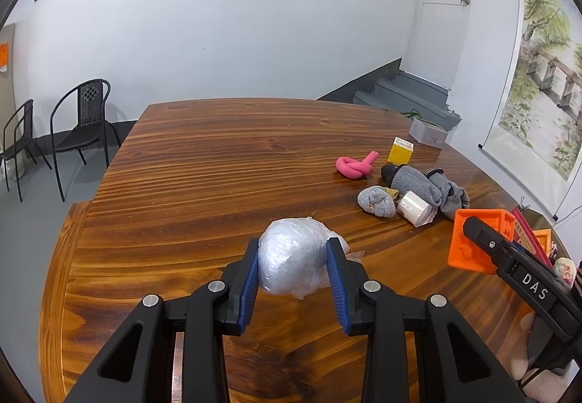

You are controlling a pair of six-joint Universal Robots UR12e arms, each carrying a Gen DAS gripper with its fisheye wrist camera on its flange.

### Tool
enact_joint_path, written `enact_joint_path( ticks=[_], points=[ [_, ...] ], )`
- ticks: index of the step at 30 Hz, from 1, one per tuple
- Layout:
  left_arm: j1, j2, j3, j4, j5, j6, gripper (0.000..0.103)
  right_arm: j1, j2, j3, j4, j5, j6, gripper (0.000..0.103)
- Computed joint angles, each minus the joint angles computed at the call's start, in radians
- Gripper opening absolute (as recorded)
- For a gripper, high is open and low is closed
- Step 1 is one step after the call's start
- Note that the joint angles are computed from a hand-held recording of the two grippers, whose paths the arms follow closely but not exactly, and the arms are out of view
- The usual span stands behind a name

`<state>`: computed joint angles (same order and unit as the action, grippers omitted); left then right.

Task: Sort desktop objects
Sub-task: 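Carry the orange block and white bag with both grippers over the red box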

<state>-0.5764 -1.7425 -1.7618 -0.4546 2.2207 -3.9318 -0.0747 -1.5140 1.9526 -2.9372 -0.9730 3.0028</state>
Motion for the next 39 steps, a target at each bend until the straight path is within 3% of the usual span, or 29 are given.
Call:
enact_joint_path(
  ticks=[11, 21, 29, 35, 39],
  points=[
    [-0.019, -0.036, 0.057, 0.002, -0.005, 0.024, 0.036, -0.068, -0.035, 0.032, -0.065, 0.048, 0.015, 0.055],
    [-0.034, -0.169, 0.227, 0.006, -0.144, 0.16, 0.036, -0.231, -0.056, 0.041, -0.11, 0.015, 0.068, 0.055],
    [-0.055, -0.271, 0.378, -0.018, -0.228, 0.256, 0.036, -0.334, -0.026, -0.011, -0.127, -0.084, 0.136, 0.055],
    [-0.062, -0.332, 0.479, -0.049, -0.272, 0.294, 0.036, -0.346, 0.024, -0.075, -0.104, -0.154, 0.103, 0.056],
    [-0.069, -0.367, 0.545, -0.066, -0.283, 0.323, 0.036, -0.336, 0.067, -0.132, 0.006, -0.175, 0.058, 0.056]
  ],
)
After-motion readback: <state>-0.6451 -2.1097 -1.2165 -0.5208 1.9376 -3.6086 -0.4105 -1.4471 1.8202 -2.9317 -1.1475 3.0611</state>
